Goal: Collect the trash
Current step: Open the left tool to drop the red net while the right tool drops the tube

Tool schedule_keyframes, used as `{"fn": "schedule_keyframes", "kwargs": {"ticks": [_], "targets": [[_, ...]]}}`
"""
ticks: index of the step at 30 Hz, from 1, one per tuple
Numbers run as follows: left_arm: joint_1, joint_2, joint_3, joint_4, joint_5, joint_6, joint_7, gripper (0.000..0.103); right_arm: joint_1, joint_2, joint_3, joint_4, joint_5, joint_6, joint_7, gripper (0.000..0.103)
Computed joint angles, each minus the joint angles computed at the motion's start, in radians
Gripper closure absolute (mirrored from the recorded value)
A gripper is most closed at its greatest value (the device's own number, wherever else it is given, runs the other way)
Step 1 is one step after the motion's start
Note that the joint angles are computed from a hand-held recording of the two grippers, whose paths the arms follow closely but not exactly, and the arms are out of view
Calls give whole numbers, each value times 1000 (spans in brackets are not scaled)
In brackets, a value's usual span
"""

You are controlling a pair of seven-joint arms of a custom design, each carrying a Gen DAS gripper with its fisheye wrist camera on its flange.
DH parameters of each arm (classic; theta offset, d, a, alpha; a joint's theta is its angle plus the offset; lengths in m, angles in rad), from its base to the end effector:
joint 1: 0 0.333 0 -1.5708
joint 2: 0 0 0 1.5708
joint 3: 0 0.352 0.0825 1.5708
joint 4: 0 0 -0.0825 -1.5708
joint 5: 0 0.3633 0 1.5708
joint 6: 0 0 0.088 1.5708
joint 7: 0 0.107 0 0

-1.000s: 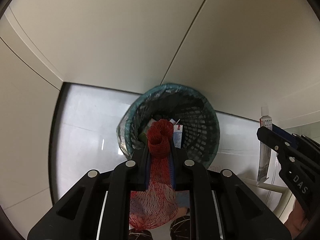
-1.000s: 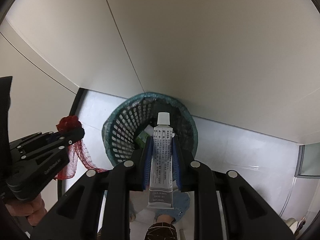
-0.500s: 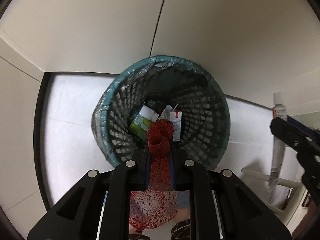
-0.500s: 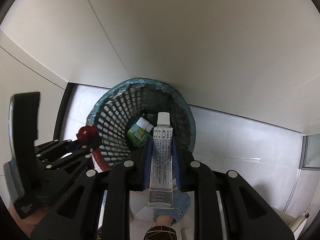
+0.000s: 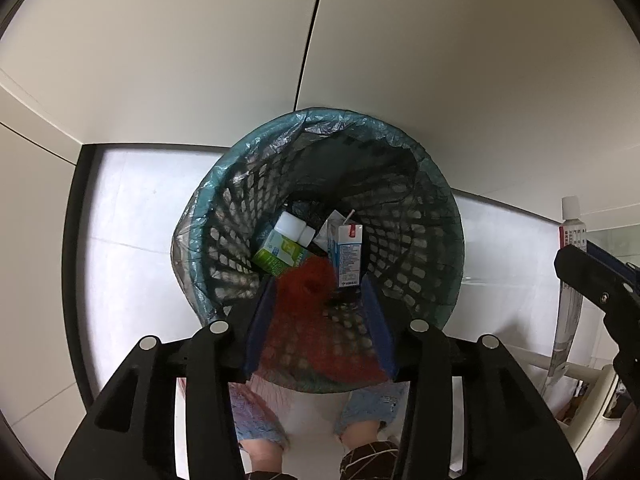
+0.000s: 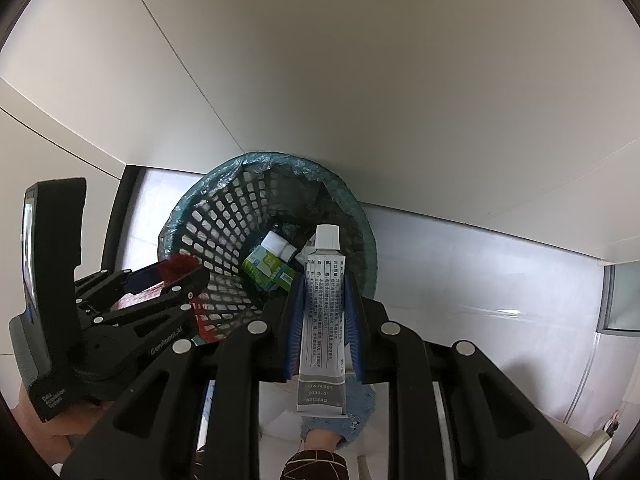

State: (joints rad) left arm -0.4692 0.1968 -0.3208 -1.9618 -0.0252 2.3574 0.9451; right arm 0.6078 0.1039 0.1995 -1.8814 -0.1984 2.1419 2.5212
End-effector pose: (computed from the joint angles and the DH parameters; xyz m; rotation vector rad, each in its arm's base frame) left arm 0.4324 -0.4219 0.4475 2.0117 -2.3059 0.3286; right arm 0.4157 0.4159 0.5135 -2.0396 2.1478 -0.2068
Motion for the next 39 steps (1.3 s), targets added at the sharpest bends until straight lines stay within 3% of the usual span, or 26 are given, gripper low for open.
{"fn": "schedule_keyframes", "kwargs": {"ticks": [5,7,16,21,31,32,33,39], "targets": [[4,-22,6,-11,12,19,-14,42,3,12,-1,21,-8,4,5,84],[6,-33,9,-17,24,25,-23,32,5,13,-2,31,-7,6,7,84],[34,-97,21,-75,61,36,-49,12,20,53,-4,77,-31,45,2,84],[56,-134,24,-114,46,17,-39,6,41,98,-12,118,-56,57,14,84],[83,-179,26,-168,25,-12,4,6,67,131,-27,133,-75,81,40,83],[84,-180,26,-170,24,-14,4,6,69,133,-27,136,-75,77,39,82],[84,-182,26,-174,22,-14,4,6,71,135,-27,142,-77,67,38,72],[86,-190,24,-180,19,-20,2,6,83,119,-32,132,-122,39,92,39]]}}
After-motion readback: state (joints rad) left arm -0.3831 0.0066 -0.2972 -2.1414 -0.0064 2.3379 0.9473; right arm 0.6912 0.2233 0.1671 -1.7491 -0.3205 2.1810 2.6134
